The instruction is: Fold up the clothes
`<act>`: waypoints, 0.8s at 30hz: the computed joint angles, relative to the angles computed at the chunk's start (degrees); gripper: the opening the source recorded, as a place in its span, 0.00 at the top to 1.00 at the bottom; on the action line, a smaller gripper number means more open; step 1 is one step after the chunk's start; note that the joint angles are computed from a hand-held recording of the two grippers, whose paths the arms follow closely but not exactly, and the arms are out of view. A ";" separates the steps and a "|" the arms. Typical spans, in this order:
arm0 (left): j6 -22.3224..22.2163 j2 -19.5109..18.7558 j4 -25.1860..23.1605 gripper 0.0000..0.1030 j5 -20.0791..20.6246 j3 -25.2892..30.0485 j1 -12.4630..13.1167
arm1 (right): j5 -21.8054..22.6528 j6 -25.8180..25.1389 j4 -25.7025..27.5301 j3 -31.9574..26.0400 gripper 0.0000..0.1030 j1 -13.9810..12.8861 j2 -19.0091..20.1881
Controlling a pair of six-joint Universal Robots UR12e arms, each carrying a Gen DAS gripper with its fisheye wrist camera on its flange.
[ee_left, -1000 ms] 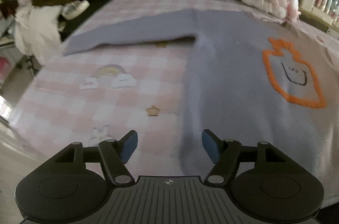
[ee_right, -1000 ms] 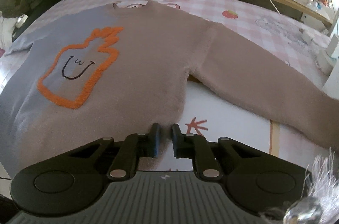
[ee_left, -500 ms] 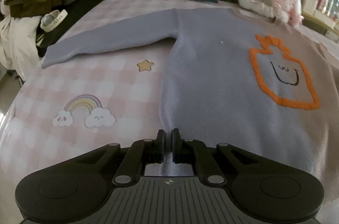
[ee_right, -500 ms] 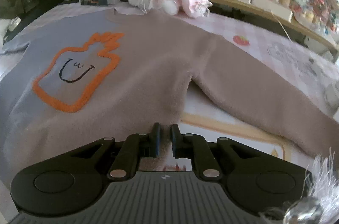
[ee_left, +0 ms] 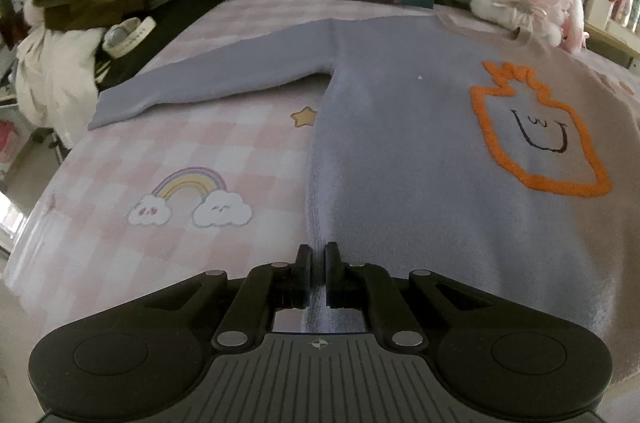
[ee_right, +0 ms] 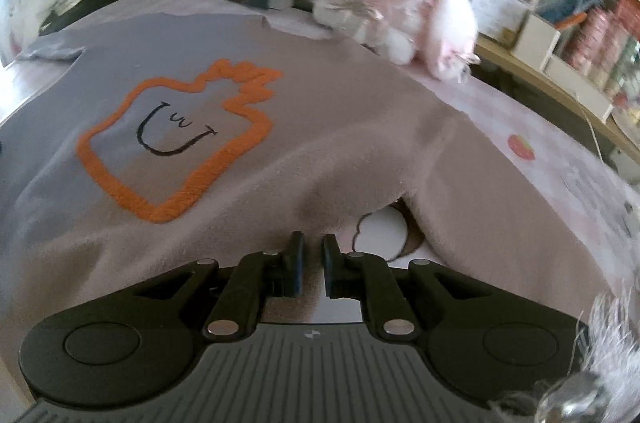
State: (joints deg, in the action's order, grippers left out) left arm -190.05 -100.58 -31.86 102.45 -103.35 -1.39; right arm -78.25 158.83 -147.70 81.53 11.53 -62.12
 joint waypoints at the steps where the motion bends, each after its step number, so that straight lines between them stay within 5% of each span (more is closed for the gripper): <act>1: 0.12 0.08 -0.10 0.95 0.32 -0.08 -0.08 | 0.34 -0.04 0.25 0.02 0.92 -0.11 -0.08; 12: 1.04 0.94 -0.99 0.95 -0.42 -0.73 0.01 | 1.97 9.20 -0.15 6.90 0.93 -2.98 -5.22; 24: -0.88 0.77 -0.79 0.95 -1.08 -0.71 0.33 | 1.62 9.85 -2.06 7.70 0.93 -2.74 -5.31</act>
State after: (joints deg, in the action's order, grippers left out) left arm -190.92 -99.81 -32.65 101.37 -104.06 -1.06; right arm -76.64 168.67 -149.76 89.24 8.79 -67.43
